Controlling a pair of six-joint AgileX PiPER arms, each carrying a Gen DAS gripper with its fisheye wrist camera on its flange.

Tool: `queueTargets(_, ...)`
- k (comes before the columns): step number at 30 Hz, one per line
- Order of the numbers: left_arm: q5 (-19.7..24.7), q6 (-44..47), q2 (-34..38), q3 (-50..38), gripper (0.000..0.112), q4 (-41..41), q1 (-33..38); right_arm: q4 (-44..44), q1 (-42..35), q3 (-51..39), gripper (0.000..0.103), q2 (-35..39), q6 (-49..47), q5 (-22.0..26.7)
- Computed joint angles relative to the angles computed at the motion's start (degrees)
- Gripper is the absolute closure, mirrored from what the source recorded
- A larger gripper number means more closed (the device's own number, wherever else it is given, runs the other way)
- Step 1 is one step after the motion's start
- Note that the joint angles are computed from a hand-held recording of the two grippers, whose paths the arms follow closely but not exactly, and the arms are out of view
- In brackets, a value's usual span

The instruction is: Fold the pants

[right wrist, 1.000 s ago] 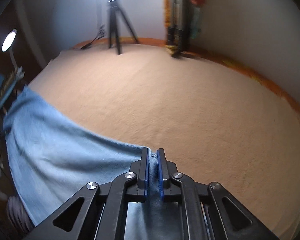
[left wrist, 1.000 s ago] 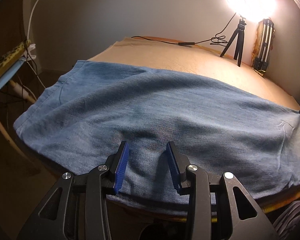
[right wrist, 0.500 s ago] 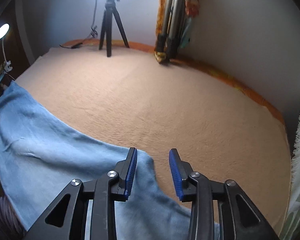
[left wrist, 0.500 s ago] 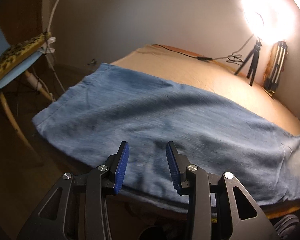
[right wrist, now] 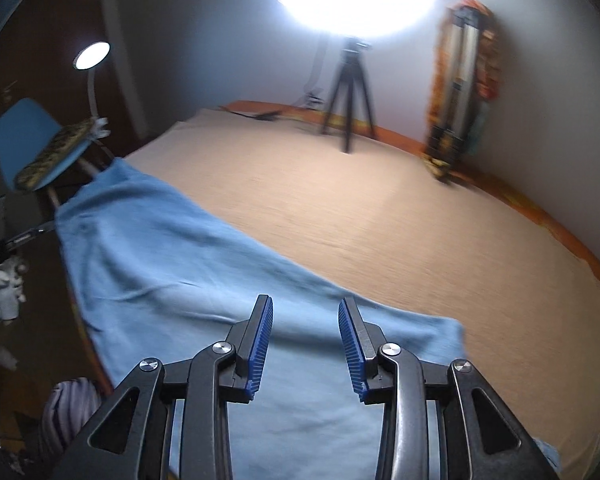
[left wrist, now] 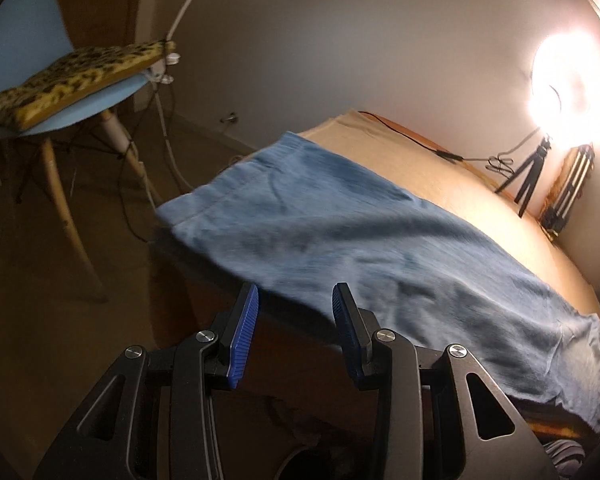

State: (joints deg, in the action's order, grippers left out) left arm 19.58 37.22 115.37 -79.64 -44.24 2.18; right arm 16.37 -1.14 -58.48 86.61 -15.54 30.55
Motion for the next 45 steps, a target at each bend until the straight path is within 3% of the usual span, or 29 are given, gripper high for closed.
queueTargets(8, 1.65, 4.55, -0.10, 0.05, 0.075, -3.56, 2.75, 8.88, 12.91, -3.36, 0.068, 4.55, -8.56, 1.64)
queueTargets(14, 3.35, 8.19, 0.00, 0.30, 0.075, -7.06, 3.21, 9.45, 22.48, -6.93, 0.068, 11.59, -12.60, 2.90)
queueTargets(23, 4.83, 11.73, -0.32, 1.02, 0.075, -9.21, 2.51, -2.66, 31.07, -15.34, 0.069, 21.91, -4.18, 4.62)
queueTargets(28, 5.20, 12.57, -0.33, 1.16, 0.075, -10.21, 2.87, -4.39, 30.89, -19.12, 0.097, 24.11, -2.37, 7.09)
queueTargets(31, 4.98, 12.40, -0.37, 1.38, 0.075, -10.26, 2.92, -3.40, 30.37, -19.65, 0.103, 23.67, -3.10, 7.94)
queueTargets(33, 4.81, 12.58, -0.48, 1.56, 0.075, -10.52, 2.98, 1.71, 28.49, -19.39, 0.103, 21.96, -8.11, 10.81)
queueTargets(36, 4.55, 11.92, -0.33, 1.38, 0.075, -9.81, 3.10, 1.42, 28.58, -18.52, 0.103, 20.64, -9.31, 11.47)
queueTargets(38, 4.61, 12.02, -0.01, 1.04, 0.075, -10.49, 3.50, -2.61, 29.60, -19.82, 0.103, 22.48, -4.94, 11.98)
queueTargets(40, 4.84, 12.78, 0.06, 1.12, 0.075, -11.76, 3.97, -2.87, 29.65, -21.21, 0.097, 24.39, -3.72, 13.39)
queueTargets(42, 5.96, 13.90, 0.37, 0.96, 0.075, -14.09, 4.81, -1.34, 29.27, -21.04, 0.080, 24.24, -5.04, 13.35)
queueTargets(45, 5.99, 14.64, 0.91, 0.43, 0.075, -15.82, 4.66, -1.06, 29.31, -21.62, 0.073, 23.23, -5.07, 13.01)
